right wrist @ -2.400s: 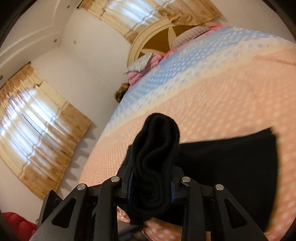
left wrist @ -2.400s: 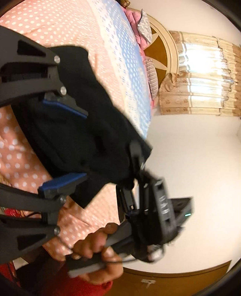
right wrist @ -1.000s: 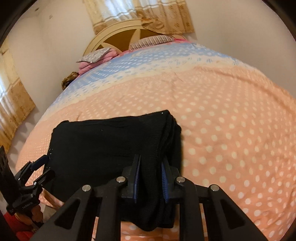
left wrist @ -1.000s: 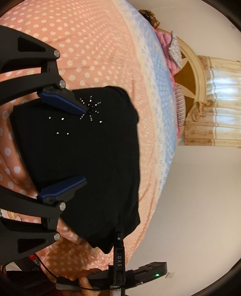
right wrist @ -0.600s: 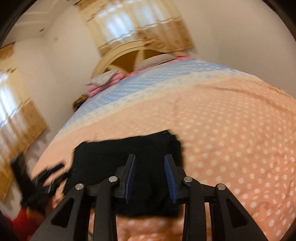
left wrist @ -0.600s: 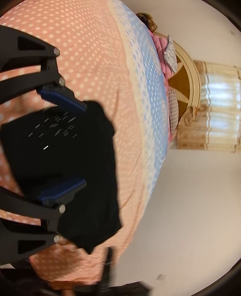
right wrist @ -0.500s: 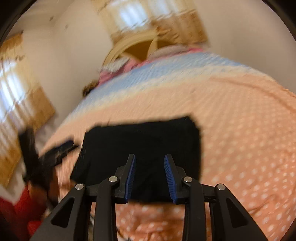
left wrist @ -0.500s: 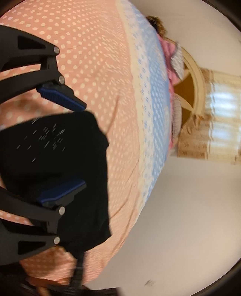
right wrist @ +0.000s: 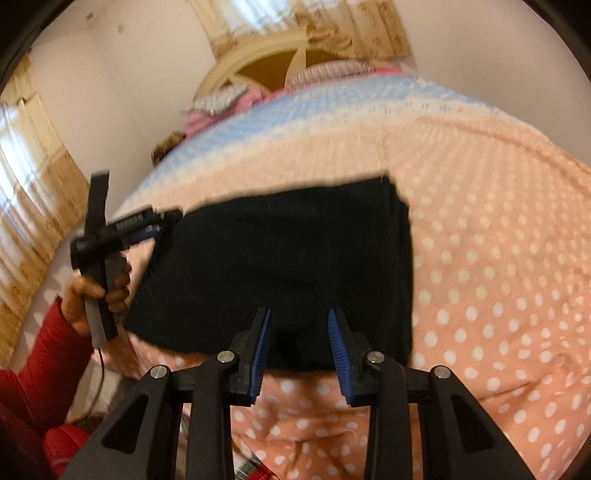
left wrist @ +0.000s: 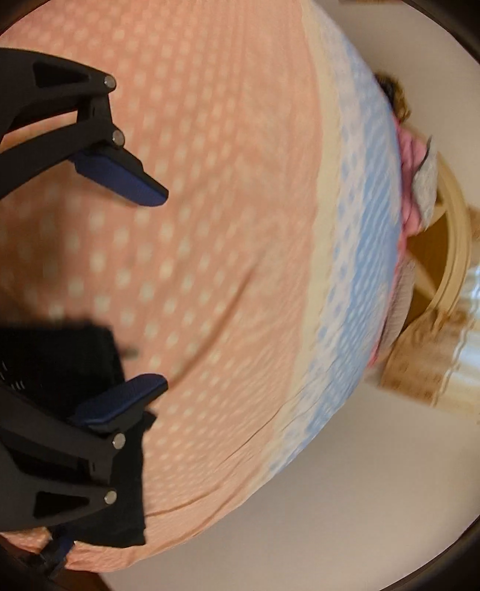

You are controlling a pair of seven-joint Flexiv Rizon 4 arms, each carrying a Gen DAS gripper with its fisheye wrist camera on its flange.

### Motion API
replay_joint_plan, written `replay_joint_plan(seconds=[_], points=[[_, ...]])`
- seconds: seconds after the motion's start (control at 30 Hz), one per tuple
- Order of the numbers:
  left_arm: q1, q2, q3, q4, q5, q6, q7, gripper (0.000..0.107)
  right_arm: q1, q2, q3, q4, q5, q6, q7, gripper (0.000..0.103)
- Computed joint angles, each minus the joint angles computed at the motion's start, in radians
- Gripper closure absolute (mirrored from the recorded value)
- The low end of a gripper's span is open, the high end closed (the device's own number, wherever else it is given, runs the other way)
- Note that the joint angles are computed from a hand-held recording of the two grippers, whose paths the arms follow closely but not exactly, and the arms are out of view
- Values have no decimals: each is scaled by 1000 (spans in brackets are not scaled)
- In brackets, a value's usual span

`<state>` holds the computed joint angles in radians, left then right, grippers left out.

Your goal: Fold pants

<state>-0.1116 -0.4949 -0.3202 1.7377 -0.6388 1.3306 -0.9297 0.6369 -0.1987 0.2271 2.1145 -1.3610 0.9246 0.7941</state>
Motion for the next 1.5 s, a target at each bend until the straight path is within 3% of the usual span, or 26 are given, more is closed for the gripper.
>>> replay_joint_plan(seconds=[0.03, 0.07, 0.1, 0.17, 0.23, 0.27, 0.3, 0.37, 0.47, 0.5, 0.57, 0.63, 0.77, 0.8, 0.87, 0.93, 1.07, 1.27, 1.37, 1.5], points=[[16, 15, -18, 23, -17, 21, 23, 13, 1, 14, -2, 9, -19, -16, 29, 69], [55, 40, -69, 64, -62, 51, 83, 13, -3, 32, -4, 22, -42, -33, 69, 62], [82, 59, -108, 100, -104, 72, 135, 13, -10, 43, -4, 32, -60, -43, 103, 47], [141, 102, -207, 169, -234, 104, 271, 13, -29, 65, -6, 58, -112, -64, 200, 37], [204, 144, -333, 237, -442, 122, 463, 13, -60, 81, -11, 83, -188, -55, 314, 37], [209, 156, -353, 256, -487, 118, 506, 13, -79, 82, -16, 91, -231, -37, 372, 37], [200, 162, -346, 264, -501, 105, 516, 13, -97, 78, -20, 98, -270, -22, 423, 36], [187, 172, -344, 281, -548, 74, 559, 13, -108, 57, -8, 98, -228, -18, 417, 36], [130, 169, -274, 291, -452, 36, 511, 13, -115, 3, -12, 90, -201, 38, 395, 36], [111, 168, -253, 295, -433, 34, 503, 13, -93, 1, -3, 86, -178, -19, 375, 36], [77, 166, -227, 300, -433, 48, 505, 13, -83, -2, 1, 75, -103, -28, 297, 36], [44, 167, -204, 302, -441, 76, 524, 12, -79, 2, -8, 82, -121, -25, 339, 36], [-3, 181, -142, 301, -438, 41, 509, 14, -67, -1, -5, 87, -160, -32, 444, 35], [-14, 183, -129, 301, -439, 38, 514, 17, -74, -8, -10, 78, -168, -7, 430, 35], [-39, 189, -110, 305, -454, 46, 545, 36, -72, -34, -15, 46, -163, 22, 384, 35], [-58, 193, -101, 306, -491, 52, 590, 51, -47, -47, -5, 27, -82, -15, 288, 36], [-74, 205, -54, 288, -524, -56, 580, 83, -9, -61, -11, 5, 4, -71, 223, 52], [-140, 241, 2, 291, -605, -67, 635, 89, 26, -57, -5, -32, 110, -122, 93, 71], [-160, 253, 37, 281, -648, -99, 643, 89, 43, -40, -5, -53, 136, -162, 41, 73], [-189, 271, 82, 274, -700, -138, 671, 89, 45, -13, -7, -70, 77, -163, 44, 74]])
